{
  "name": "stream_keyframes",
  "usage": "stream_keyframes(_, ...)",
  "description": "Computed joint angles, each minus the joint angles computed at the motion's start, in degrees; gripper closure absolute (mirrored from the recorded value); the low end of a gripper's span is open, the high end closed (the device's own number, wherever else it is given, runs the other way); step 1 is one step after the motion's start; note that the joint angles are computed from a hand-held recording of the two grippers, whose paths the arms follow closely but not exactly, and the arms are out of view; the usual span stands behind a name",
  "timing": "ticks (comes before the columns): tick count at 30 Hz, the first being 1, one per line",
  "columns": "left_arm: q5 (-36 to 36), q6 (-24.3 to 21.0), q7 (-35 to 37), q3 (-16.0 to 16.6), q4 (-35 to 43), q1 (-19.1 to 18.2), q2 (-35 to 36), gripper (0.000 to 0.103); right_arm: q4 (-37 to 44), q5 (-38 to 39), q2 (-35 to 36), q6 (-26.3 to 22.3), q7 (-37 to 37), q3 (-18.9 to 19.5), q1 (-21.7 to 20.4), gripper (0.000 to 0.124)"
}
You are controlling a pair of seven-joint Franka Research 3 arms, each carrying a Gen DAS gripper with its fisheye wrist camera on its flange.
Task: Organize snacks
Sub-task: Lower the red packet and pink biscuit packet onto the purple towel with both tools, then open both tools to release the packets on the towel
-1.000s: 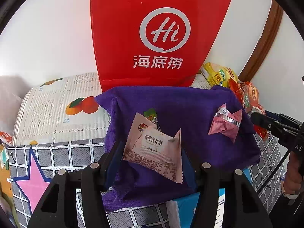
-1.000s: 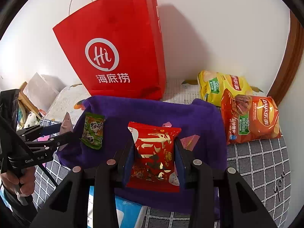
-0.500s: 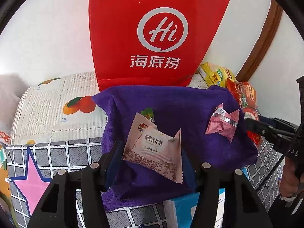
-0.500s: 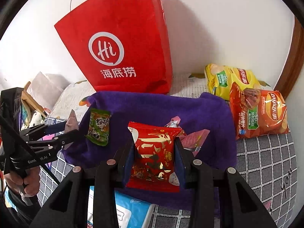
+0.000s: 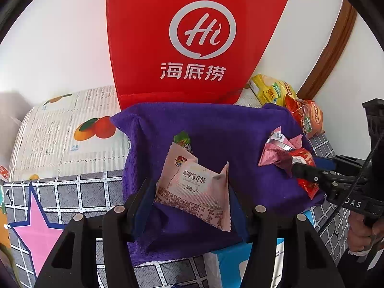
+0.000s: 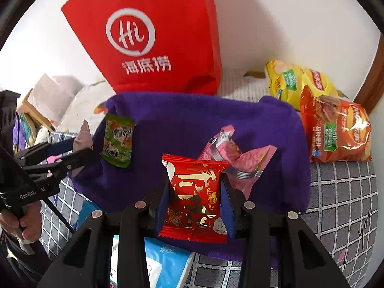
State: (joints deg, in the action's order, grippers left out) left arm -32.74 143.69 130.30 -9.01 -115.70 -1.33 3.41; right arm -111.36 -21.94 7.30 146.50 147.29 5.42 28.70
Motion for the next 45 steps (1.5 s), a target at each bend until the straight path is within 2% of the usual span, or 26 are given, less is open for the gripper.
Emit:
stream_keyframes(10,1.5,0.1,-0.9,-0.3,-0.3,-0.2,0.6,0.046,0.7,2.6,1.0,-1.6,-1.4,-0.2,-0.4,0.085)
stream_keyframes(19,2.1,-0.9,-1.4,-0.6,0.0,-0.2,1.2,0.046,1.1,7.3,2.6,-0.7,-4.7,-0.5,-0.5,0.085)
stream_keyframes(25,2.7,-1.9,-1.8,-0.6,0.5,0.1,1.8,0.046,1.9,5.5,3.3,-2.5,-3.5,-1.2,0.2,0.084)
stream_keyframes(36,4.9,-3.4,-4.4,-1.1,1.6,0.5,3.3,0.045,3.3,6.6,4.9,-3.8,-6.0,-1.2,0.4,0.084)
stream_keyframes(41,4.4,-3.4,-4.0,-1.4,1.5,0.7,3.1,0.044,4.2,6.5,5.6,-5.1,-6.2,-1.4,0.9,0.084)
stream_keyframes(45,3.0,-5.2,-3.8,-1.2,2.4,1.1,3.3,0.043,4.9,5.8,5.7,-6.5,-5.7,-1.6,1.3,0.083)
